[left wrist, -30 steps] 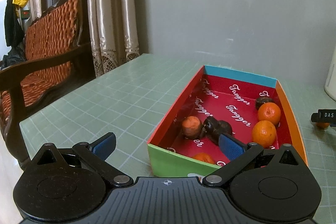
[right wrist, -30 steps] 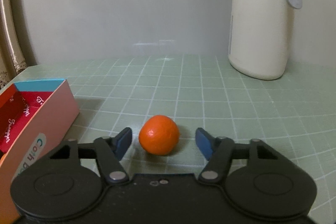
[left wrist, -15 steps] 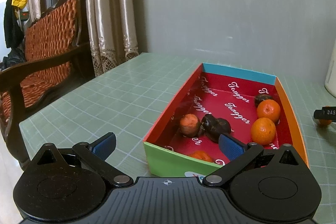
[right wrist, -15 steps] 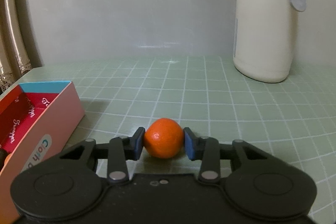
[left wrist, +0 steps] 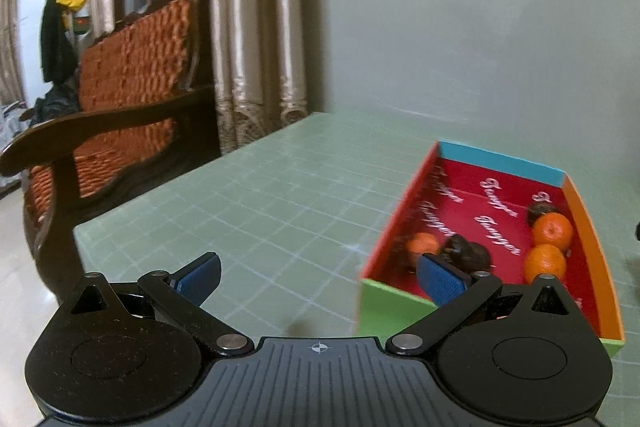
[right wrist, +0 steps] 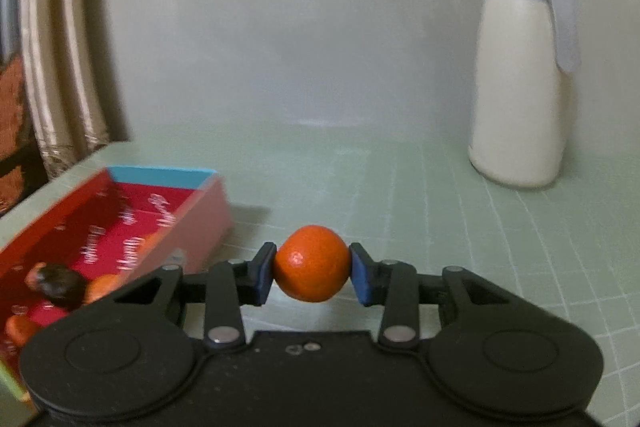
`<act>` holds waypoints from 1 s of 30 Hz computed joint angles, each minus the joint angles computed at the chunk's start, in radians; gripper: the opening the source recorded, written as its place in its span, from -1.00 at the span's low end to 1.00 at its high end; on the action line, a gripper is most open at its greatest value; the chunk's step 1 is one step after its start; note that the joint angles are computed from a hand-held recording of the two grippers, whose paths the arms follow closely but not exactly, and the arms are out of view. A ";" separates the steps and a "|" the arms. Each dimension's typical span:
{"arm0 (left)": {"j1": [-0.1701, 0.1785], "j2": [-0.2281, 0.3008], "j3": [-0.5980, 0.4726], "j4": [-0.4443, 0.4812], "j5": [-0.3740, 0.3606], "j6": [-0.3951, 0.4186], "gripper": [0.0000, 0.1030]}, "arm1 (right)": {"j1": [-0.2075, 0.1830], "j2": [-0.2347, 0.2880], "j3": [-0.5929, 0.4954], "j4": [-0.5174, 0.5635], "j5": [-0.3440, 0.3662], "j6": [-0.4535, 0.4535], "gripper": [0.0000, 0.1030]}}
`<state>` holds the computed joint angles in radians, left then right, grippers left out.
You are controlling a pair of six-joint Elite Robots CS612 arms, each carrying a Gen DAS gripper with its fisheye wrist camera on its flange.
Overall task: Organize fruits
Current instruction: 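Carry the small orange into the red box and open the right gripper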
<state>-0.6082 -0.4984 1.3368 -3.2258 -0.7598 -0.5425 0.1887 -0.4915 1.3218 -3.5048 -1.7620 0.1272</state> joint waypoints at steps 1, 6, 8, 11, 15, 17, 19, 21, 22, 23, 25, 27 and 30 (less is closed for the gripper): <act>0.003 -0.005 0.009 0.004 0.004 -0.016 1.00 | 0.005 -0.002 0.003 -0.011 0.005 -0.010 -0.26; 0.011 -0.020 0.046 -0.009 0.032 -0.055 1.00 | 0.029 -0.009 0.009 -0.051 0.046 -0.076 -0.26; 0.015 -0.026 0.059 -0.011 0.032 -0.074 1.00 | 0.036 -0.011 0.007 -0.055 0.066 -0.092 -0.26; 0.022 -0.035 0.079 -0.001 0.044 -0.109 1.00 | 0.048 -0.012 0.001 -0.053 0.094 -0.118 -0.26; 0.033 -0.047 0.103 0.009 0.041 -0.149 1.00 | 0.064 -0.005 -0.023 -0.017 0.130 -0.153 -0.26; 0.036 -0.051 0.114 0.007 0.043 -0.159 1.00 | 0.072 -0.002 -0.033 0.008 0.143 -0.163 -0.26; 0.039 -0.055 0.123 0.009 0.047 -0.169 1.00 | 0.081 0.004 -0.048 0.040 0.154 -0.179 -0.26; 0.042 -0.059 0.133 0.011 0.046 -0.179 1.00 | 0.088 0.009 -0.060 0.071 0.160 -0.197 -0.26; 0.044 -0.060 0.136 0.012 0.045 -0.183 1.00 | 0.091 0.010 -0.061 0.082 0.159 -0.203 -0.26; 0.046 -0.062 0.139 0.014 0.044 -0.188 1.00 | 0.094 0.012 -0.066 0.094 0.157 -0.208 -0.26; 0.050 -0.066 0.147 0.015 0.041 -0.199 1.00 | 0.099 0.016 -0.074 0.119 0.153 -0.208 -0.26; 0.054 -0.068 0.151 0.016 0.037 -0.209 1.00 | 0.101 0.019 -0.084 0.146 0.151 -0.200 -0.26; 0.059 -0.070 0.157 0.012 0.030 -0.221 1.00 | 0.103 0.021 -0.092 0.180 0.146 -0.191 -0.26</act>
